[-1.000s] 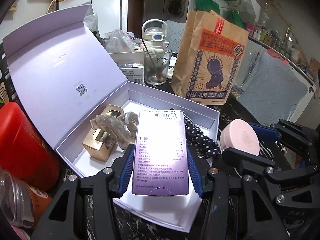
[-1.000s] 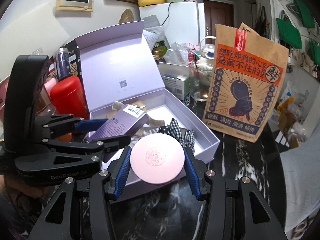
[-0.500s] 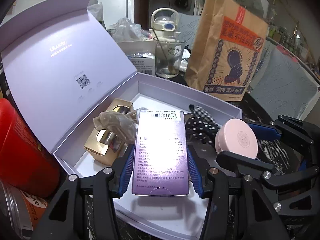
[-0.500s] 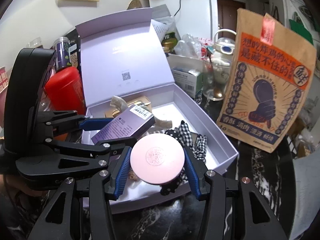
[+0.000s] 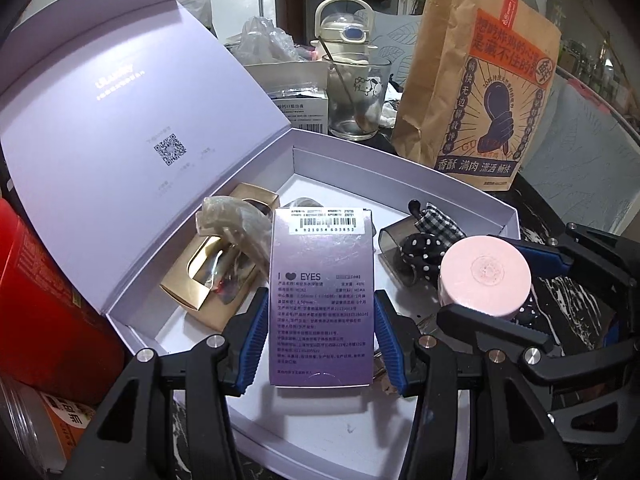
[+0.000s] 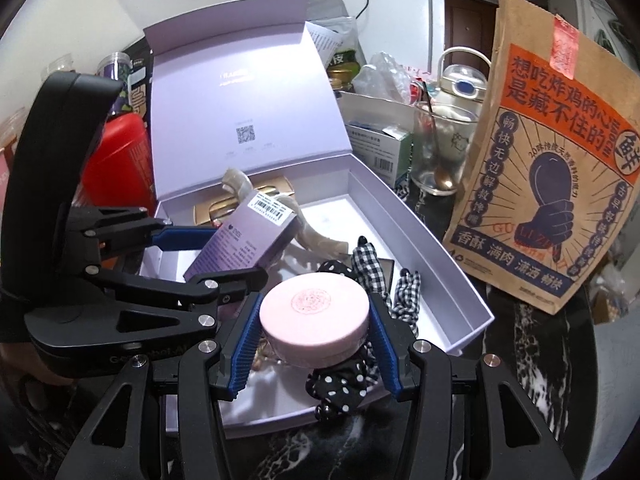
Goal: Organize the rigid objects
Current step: 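Lower and open both tools, releasing the card box and compact inside the lavender box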
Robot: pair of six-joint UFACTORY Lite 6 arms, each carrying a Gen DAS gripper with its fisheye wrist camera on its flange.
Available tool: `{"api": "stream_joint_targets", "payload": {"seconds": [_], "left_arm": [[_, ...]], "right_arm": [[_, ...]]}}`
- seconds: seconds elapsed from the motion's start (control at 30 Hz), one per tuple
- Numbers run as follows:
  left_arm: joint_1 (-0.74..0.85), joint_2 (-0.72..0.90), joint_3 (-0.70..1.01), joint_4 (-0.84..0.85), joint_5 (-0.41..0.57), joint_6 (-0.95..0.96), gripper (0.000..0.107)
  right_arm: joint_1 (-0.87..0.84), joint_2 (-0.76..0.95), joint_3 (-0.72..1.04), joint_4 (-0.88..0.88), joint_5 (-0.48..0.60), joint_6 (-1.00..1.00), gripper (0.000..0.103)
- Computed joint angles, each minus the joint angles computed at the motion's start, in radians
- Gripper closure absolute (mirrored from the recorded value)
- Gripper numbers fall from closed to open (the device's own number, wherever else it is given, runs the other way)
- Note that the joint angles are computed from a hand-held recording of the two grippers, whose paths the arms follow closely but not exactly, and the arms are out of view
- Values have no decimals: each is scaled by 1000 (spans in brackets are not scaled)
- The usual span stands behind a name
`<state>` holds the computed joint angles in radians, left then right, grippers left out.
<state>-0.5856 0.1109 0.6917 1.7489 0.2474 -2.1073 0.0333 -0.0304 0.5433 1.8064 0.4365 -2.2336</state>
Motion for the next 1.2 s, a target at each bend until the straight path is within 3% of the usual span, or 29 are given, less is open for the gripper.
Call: {"api": "stream_joint_targets", "payload": {"seconds": [0.27, 0.4, 0.63, 0.8, 1.2], "left_arm": [[7, 23, 17, -102, 2, 102, 57], [39, 13, 5, -73, -43, 71, 57], [28, -37, -18, -87, -28, 84, 57], [41, -46, -5, -266, -46, 251, 57], [-27, -116, -11, -459, 5, 425, 57]], "right_arm": [[7, 32, 21, -26, -17, 42, 51], [9, 10, 14, -52, -27, 64, 46], [2, -17, 13, -88, -32, 113, 45], [-27, -61, -9, -149, -29, 170, 44], [-77, -264, -88, -361, -21, 364, 40]]}}
